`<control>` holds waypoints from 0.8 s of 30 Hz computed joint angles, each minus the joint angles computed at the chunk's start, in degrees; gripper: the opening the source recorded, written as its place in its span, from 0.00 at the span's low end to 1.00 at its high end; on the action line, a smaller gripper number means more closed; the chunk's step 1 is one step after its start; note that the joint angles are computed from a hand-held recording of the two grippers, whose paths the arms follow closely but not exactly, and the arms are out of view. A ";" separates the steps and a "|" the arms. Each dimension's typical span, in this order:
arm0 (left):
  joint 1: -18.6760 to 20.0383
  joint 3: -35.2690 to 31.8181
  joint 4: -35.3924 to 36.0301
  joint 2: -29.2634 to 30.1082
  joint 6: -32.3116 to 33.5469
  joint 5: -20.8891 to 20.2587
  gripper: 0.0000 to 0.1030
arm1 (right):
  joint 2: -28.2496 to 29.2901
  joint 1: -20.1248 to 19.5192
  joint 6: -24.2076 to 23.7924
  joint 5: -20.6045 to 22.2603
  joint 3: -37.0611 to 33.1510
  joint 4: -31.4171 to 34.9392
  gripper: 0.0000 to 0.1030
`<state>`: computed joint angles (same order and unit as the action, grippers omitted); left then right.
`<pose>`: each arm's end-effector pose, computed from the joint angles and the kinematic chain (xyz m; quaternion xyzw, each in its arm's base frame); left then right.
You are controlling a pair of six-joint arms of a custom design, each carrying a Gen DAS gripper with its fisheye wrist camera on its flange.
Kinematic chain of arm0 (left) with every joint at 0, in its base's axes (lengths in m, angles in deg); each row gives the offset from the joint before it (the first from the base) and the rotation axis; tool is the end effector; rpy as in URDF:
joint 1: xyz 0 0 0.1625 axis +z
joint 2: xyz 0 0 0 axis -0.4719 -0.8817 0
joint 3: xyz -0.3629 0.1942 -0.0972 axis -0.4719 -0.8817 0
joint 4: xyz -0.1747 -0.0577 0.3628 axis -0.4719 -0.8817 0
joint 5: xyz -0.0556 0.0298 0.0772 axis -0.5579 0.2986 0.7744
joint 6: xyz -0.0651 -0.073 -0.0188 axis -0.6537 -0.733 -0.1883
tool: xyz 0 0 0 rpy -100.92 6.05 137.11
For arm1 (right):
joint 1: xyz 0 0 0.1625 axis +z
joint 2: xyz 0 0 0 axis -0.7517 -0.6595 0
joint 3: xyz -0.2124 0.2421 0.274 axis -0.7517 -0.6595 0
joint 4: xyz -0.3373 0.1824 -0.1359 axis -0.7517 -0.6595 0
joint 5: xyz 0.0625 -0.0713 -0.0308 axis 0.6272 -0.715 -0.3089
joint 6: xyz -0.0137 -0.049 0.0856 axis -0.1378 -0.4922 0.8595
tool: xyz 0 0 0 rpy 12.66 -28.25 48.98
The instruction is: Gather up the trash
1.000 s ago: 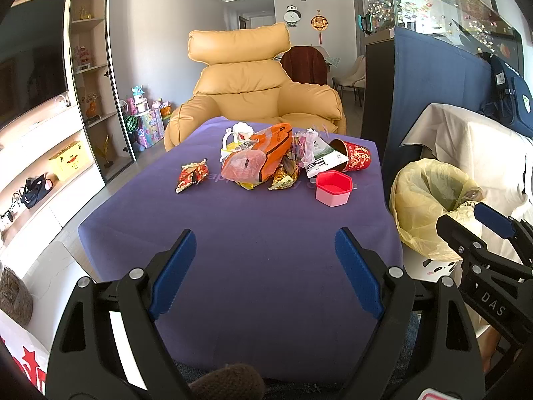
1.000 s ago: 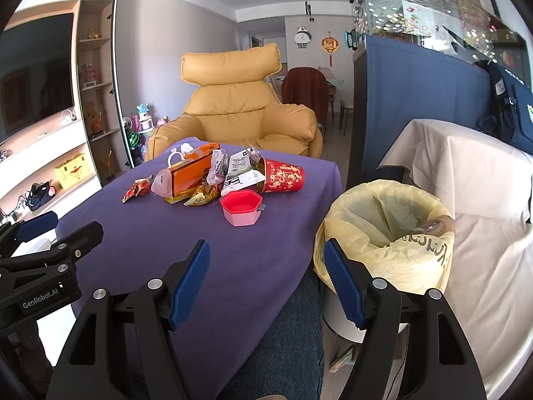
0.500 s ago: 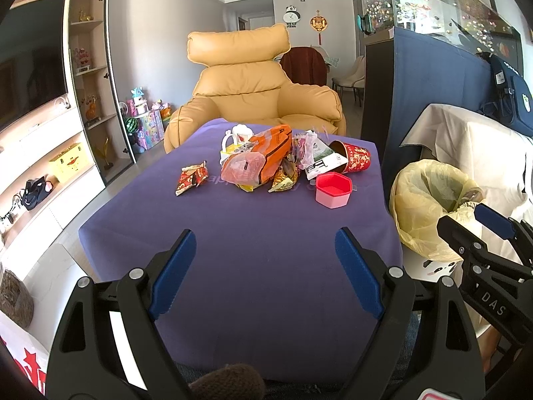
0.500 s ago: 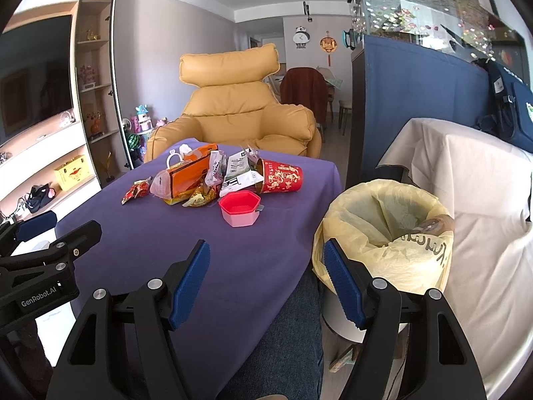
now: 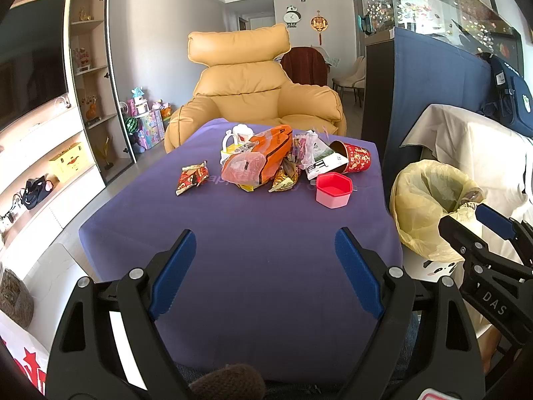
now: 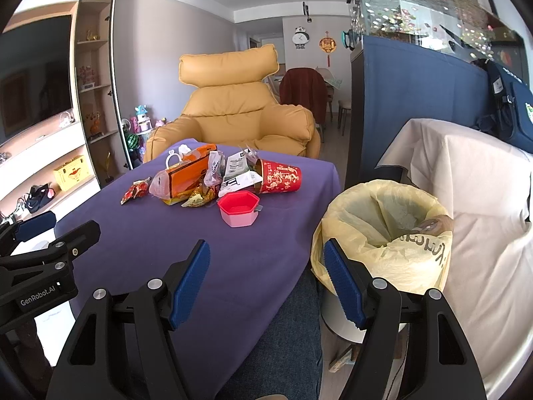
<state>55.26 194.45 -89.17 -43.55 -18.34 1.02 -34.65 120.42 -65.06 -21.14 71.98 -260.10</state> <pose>-0.3617 -0.4422 -0.0495 0.1455 0.7852 -0.4557 0.3933 -0.0073 -0.4695 0.2834 0.2537 -0.8241 0.4359 0.2578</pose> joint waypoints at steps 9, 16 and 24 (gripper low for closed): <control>0.36 0.28 -2.26 -0.20 1.20 -0.24 0.79 | 0.51 0.16 -0.16 -0.95 -0.95 0.85 0.65; 4.10 -1.18 -16.29 1.18 14.85 -2.80 0.79 | 3.89 2.09 -2.61 -2.04 -4.55 0.75 0.65; 14.03 -5.90 -36.98 2.58 36.30 -5.99 0.79 | 9.91 5.01 -1.43 -5.41 -13.61 8.70 0.65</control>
<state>69.29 188.55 -126.14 -40.98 17.97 -4.97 -24.74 125.43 -66.49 -26.55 58.38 -251.40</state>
